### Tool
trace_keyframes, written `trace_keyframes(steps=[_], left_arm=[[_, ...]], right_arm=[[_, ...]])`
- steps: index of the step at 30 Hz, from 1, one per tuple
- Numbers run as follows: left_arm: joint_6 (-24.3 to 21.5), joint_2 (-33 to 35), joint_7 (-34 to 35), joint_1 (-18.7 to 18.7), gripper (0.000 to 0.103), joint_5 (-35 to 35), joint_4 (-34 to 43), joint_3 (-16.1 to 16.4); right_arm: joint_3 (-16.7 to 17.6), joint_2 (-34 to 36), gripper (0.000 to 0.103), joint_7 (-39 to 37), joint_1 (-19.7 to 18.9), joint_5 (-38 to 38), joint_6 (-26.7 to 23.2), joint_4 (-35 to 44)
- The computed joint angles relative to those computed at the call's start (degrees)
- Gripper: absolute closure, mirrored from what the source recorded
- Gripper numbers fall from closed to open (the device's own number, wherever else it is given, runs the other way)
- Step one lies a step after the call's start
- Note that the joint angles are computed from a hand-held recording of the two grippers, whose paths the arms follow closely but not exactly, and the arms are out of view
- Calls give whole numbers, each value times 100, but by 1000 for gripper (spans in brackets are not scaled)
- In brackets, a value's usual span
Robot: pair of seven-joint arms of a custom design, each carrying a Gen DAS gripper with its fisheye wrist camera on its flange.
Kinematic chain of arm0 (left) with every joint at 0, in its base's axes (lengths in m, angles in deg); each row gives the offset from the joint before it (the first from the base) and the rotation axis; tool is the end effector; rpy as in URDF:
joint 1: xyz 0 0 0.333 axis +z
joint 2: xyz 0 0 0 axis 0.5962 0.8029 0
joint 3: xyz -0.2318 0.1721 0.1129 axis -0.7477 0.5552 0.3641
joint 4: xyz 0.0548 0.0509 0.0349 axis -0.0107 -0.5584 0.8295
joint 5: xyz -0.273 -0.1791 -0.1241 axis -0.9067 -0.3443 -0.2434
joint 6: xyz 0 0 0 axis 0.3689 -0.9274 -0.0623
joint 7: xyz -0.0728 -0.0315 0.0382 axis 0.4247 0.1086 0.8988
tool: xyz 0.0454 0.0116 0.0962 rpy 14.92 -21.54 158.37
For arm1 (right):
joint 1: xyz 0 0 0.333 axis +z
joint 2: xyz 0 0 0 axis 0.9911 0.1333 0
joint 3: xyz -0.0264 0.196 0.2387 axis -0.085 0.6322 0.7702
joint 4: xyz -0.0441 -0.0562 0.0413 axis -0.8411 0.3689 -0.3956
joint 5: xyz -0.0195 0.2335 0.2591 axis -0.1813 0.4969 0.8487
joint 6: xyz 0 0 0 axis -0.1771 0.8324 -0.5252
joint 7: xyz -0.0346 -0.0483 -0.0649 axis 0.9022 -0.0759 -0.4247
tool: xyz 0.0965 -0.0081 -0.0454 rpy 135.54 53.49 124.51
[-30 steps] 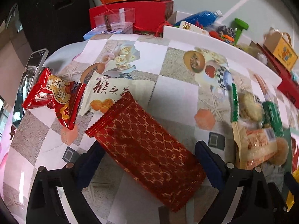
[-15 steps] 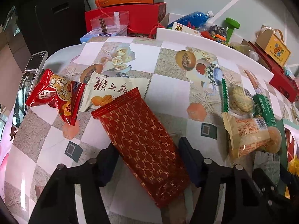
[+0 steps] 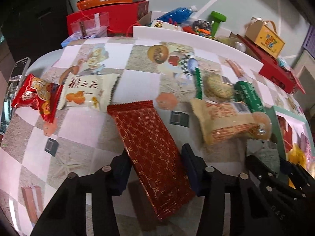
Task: Organize snacks
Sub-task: 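Grasp the red patterned bag with the left tool while the right tool lifts the green pack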
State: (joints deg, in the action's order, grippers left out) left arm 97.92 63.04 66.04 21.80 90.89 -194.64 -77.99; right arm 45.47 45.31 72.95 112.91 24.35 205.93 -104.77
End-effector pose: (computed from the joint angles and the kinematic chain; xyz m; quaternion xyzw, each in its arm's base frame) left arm 0.4344 -0.2624 0.4744 -0.7575 0.5898 -0.2183 0.1751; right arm 0.4497 0.3567 0.4775 -0.7319 0.6193 -0.1541 0.2387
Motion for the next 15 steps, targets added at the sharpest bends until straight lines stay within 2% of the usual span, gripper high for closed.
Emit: trace_keyframes(steps=[5, 15], left_arm=[[-59, 25, -81, -25, 58, 59, 43, -25], [417, -128, -174, 57, 69, -153, -228, 51]], right_arm=[[4, -35, 38, -50, -23, 78, 56, -53], [25, -107, 42, -143, -86, 305, 199, -166]])
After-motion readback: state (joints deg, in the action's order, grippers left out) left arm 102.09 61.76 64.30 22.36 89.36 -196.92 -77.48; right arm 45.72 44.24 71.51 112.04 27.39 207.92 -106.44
